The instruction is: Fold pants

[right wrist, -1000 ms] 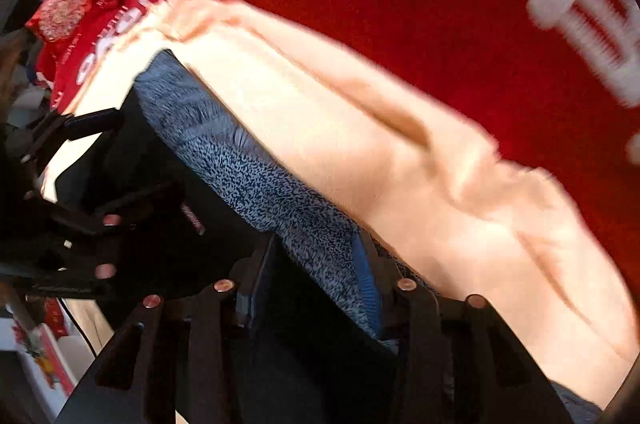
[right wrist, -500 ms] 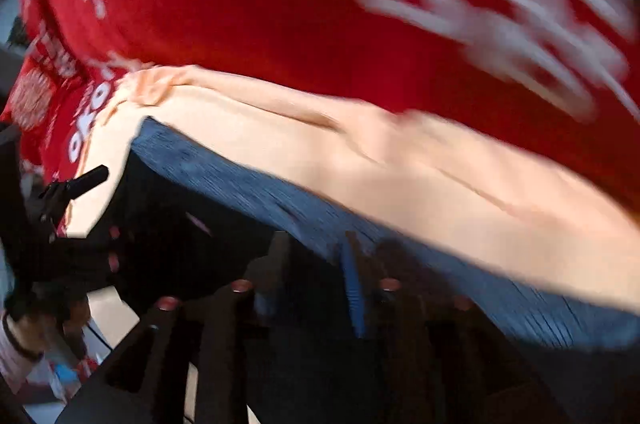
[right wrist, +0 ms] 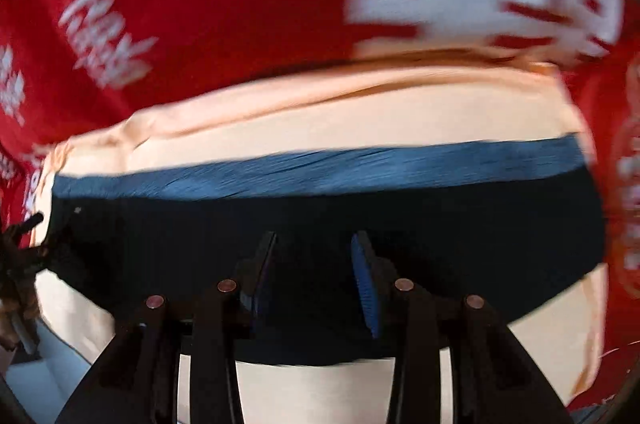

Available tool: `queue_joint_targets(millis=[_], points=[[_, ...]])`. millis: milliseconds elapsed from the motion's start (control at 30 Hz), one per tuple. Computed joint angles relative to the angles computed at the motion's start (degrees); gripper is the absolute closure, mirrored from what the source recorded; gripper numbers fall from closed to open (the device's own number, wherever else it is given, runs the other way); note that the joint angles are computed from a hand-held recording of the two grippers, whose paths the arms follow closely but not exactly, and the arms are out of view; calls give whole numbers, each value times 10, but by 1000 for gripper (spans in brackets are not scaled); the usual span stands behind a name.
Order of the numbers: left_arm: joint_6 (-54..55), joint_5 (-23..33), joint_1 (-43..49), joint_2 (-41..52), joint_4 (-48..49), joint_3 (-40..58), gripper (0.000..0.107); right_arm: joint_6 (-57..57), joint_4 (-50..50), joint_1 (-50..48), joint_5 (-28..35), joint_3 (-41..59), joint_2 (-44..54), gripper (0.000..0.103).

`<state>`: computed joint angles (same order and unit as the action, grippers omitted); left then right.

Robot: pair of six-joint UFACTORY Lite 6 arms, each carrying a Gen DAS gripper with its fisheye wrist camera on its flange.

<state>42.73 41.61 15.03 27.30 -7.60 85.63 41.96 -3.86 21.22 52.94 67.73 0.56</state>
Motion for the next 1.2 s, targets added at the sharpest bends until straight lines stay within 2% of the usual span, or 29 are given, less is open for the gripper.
queue_joint_targets(millis=[100,200,300,433,533,600,633,667,733,800,833,867,967,1067,1100,1200], points=[[-55,12,-96,-81,-17,-83,4,-89,1,-118,33,-26,-58,62],[-129,24,-205,-96,-34,-95,4,-195,3,-263,51,-39,-82,62],[-216,13,-302,-75,-34,-83,4,-305,-5,-375,46,-25,-56,62],[-332,-4,-394,-20,-1,-43,4,-395,6,-462,26,21,40,62],[-393,-7,-436,8,21,-25,4,-432,19,-490,0,35,95,62],[-391,-24,-424,43,34,-25,4,-464,56,-512,8,59,142,62],[-403,-21,-427,50,42,-23,4,-496,95,-533,19,67,163,73],[-411,-17,-428,55,46,-22,4,-519,128,-550,30,73,176,75],[-421,-14,-426,57,43,-23,4,-546,140,-560,30,74,167,86],[-438,-11,-431,60,56,-17,4,-562,130,-561,28,75,147,87],[-450,-10,-435,64,67,-13,4,-556,113,-554,22,75,143,94],[-457,-13,-439,68,73,-12,4,-544,79,-545,6,72,141,94],[-502,-23,-459,69,117,-20,4,-522,56,-532,8,80,161,94],[-509,3,-465,72,124,0,4,-491,19,-502,-4,59,118,92],[-507,7,-466,65,125,5,4,-496,35,-501,-4,50,94,87],[-503,2,-468,65,113,39,4,-562,158,-499,15,32,37,83]])
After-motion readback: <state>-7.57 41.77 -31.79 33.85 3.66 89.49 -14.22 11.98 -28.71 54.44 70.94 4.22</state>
